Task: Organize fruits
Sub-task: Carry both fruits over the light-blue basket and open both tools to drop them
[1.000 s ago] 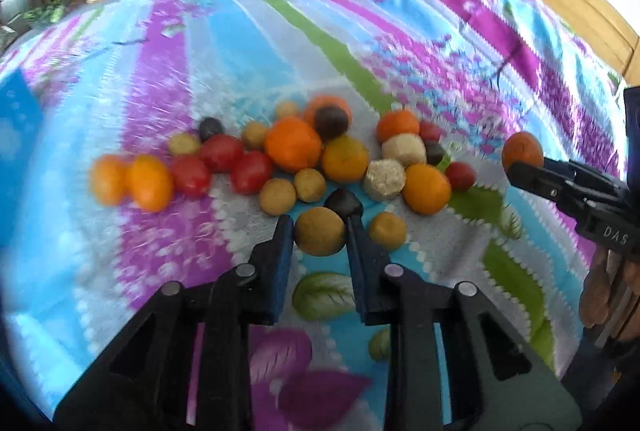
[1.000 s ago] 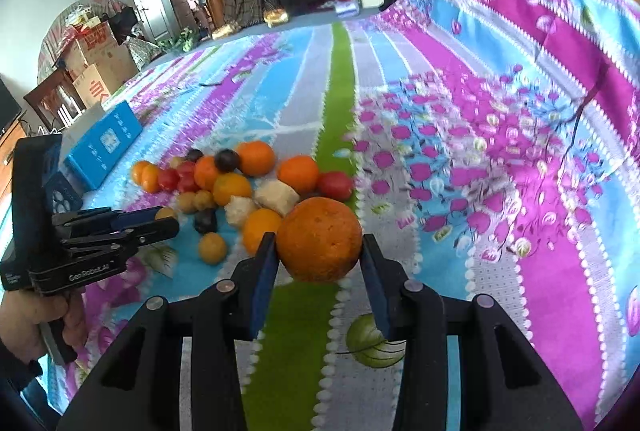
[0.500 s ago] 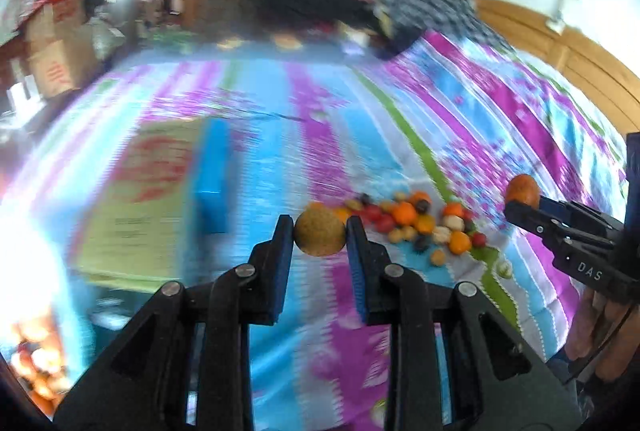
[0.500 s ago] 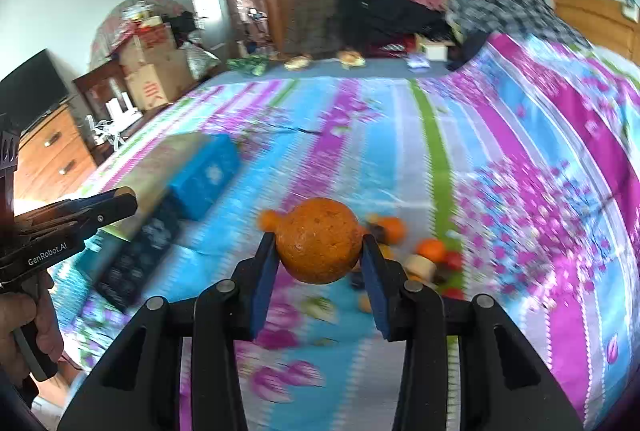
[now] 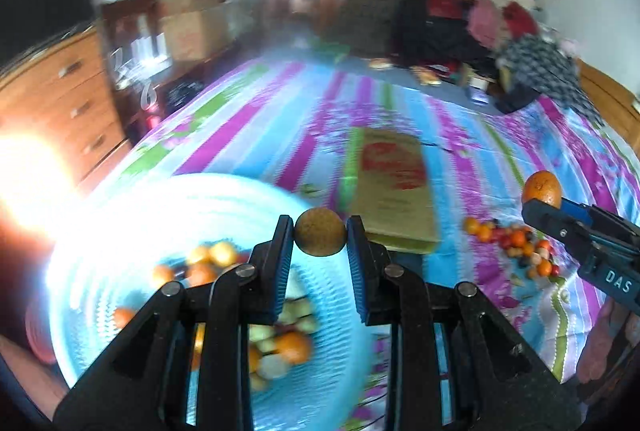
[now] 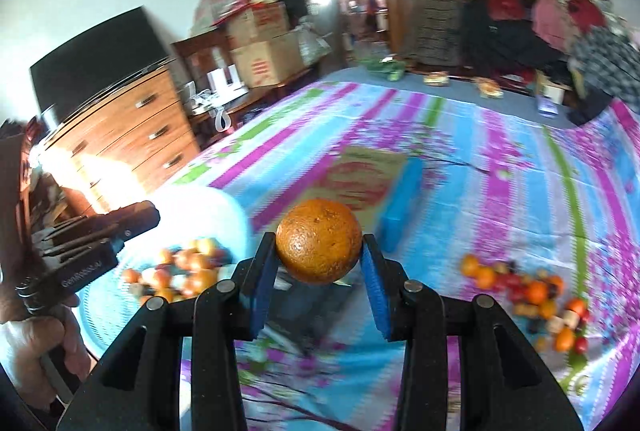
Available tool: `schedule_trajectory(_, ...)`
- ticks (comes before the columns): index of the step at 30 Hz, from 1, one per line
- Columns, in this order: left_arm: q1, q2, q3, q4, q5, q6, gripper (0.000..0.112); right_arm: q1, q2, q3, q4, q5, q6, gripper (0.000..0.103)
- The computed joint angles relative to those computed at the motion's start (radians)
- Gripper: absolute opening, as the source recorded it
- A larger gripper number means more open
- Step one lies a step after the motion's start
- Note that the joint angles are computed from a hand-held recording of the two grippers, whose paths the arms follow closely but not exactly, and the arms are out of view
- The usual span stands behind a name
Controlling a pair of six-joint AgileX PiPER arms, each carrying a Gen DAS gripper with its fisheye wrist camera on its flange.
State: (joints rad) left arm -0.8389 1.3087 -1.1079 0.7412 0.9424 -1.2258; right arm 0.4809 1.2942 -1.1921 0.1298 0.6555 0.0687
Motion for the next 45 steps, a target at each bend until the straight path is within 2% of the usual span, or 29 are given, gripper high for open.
schedule_trajectory(3,0.074,-0.085,0.078,-0.031,-0.005,0.015,0.028,0.158,0.084,-0.091,-0.131,0.019,0.163,0.045)
schedule_trajectory(8,0.183,-0.196,0.172,-0.066,0.005,0.072,0.028,0.294,0.221,-0.223,-0.194,0.071,0.262,0.045)
schedule_trajectory(13,0.329,-0.245,0.253,-0.188,-0.065,0.215,0.028,0.371,0.341,-0.314,-0.206,0.118,0.326,0.045)
schedule_trajectory(17,0.442,-0.239,0.312,-0.304,-0.133,0.357,0.028,0.421,0.414,-0.353,-0.218,0.147,0.361,0.045)
schedule_trajectory(24,0.539,-0.227,0.395,-0.418,-0.196,0.508,0.028,0.446,0.512,-0.404,-0.218,0.177,0.376,0.045)
schedule_trajectory(30,0.627,-0.22,0.394,-0.51,-0.214,0.647,0.028,0.445,0.548,-0.405,-0.207,0.174,0.379,0.045)
schedule_trajectory(45,0.669,-0.198,0.367,-0.507,-0.204,0.681,0.028,0.445,0.583,-0.445,-0.191,0.184,0.37,0.045)
